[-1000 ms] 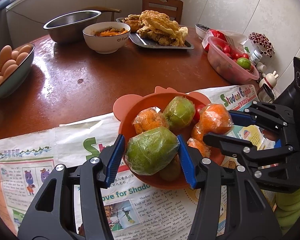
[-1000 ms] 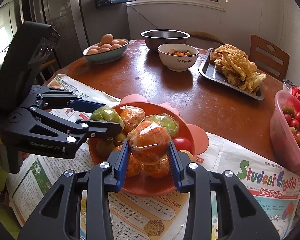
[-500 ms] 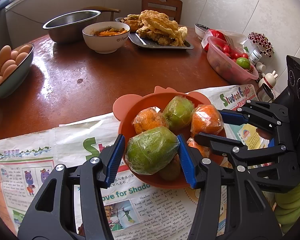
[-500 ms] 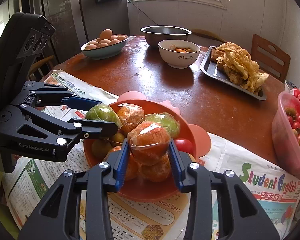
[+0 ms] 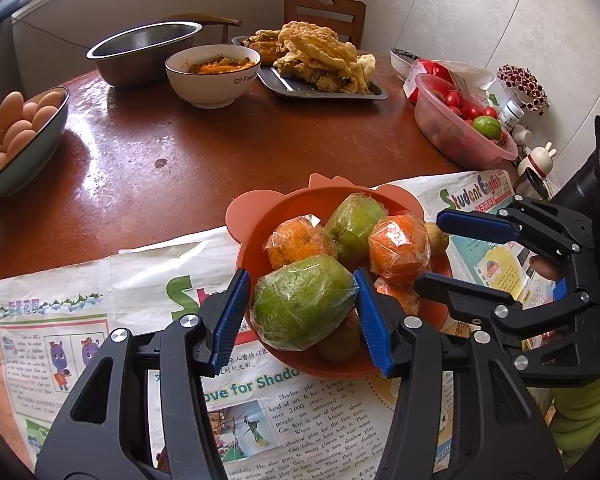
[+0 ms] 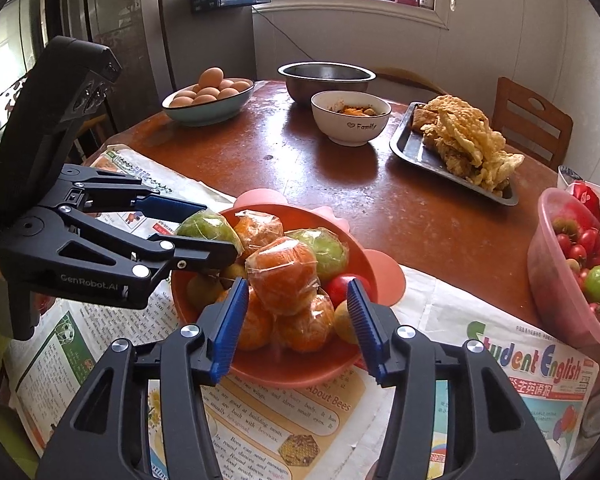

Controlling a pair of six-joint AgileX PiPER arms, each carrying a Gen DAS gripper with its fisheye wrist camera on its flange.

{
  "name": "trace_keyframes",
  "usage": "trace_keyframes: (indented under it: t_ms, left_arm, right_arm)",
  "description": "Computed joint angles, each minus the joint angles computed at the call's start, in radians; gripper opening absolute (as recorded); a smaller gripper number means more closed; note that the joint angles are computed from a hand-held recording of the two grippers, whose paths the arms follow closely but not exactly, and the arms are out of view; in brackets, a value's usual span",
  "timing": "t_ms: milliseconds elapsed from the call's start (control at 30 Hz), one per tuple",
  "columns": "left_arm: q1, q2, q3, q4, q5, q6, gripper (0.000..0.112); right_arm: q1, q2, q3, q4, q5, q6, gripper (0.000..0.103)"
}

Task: Organize fruits

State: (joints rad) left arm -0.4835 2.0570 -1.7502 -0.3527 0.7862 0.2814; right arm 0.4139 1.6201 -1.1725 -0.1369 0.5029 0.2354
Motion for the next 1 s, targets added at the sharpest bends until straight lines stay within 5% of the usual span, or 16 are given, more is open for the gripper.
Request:
trace_keyframes:
  t_ms: [533,1000]
  left_arm:
    - [-0.025,-0.037,0.025,0.03,-0.023,-0.029,0.056]
    - [-0.041,-0.106,0.074,0.054,-0.053,-0.07,0.076]
  right_arm:
    - [0.005,-0.086,0.064,-0.114,0.005,0.159,0.074]
    - [0.034,-0.156,0.091,-0.231,0.036,0.306,0.09]
